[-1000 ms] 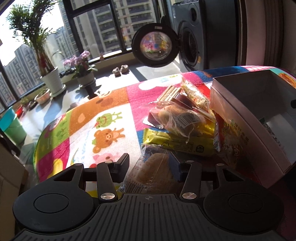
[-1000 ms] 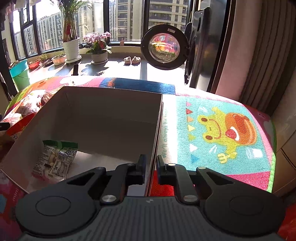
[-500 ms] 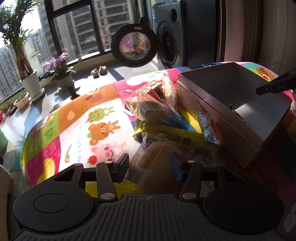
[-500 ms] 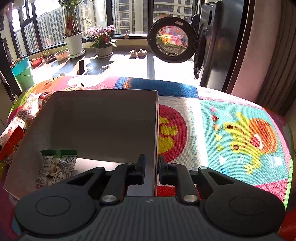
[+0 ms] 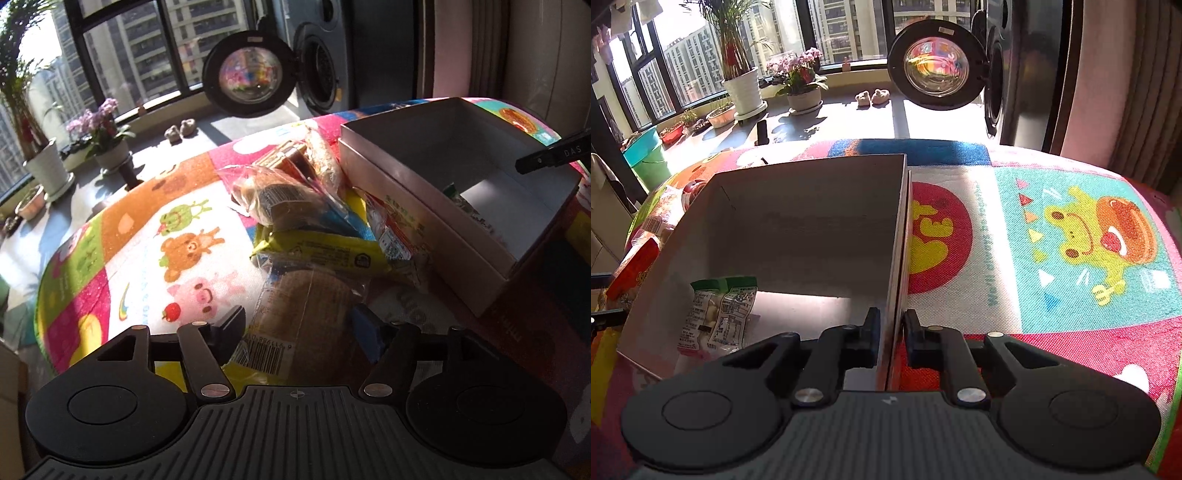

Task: Organize objects
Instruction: 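Move the left tool to the bread roll in the clear bag, then grasp the bagged bread roll with the left tool and lift it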

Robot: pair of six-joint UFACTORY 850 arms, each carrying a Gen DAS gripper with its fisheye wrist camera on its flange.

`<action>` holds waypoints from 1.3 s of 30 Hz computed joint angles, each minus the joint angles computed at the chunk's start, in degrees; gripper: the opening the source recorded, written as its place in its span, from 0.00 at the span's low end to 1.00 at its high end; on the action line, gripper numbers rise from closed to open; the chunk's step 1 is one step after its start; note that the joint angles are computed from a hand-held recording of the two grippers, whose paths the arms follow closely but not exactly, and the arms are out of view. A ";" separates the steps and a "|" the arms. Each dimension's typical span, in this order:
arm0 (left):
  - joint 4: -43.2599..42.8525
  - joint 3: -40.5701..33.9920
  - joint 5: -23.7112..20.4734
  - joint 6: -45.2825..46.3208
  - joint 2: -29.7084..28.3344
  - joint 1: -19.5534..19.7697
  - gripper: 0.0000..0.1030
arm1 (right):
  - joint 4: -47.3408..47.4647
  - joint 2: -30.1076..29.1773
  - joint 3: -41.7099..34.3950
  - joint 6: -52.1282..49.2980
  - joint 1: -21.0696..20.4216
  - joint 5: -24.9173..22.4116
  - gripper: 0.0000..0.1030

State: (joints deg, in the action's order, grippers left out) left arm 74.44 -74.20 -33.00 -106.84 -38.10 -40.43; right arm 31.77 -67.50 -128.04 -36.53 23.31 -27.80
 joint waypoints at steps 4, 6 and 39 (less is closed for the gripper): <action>-1.15 -0.82 0.99 2.65 -0.81 0.22 0.75 | 1.81 2.24 4.02 -3.23 0.17 4.45 0.10; -5.23 -2.57 -0.14 8.34 -2.30 -0.07 0.75 | 0.45 2.59 4.71 -3.24 0.51 7.02 0.10; -6.68 -11.21 -12.56 -0.07 -1.48 -6.25 0.57 | 15.65 6.56 13.27 -18.85 0.45 12.63 0.06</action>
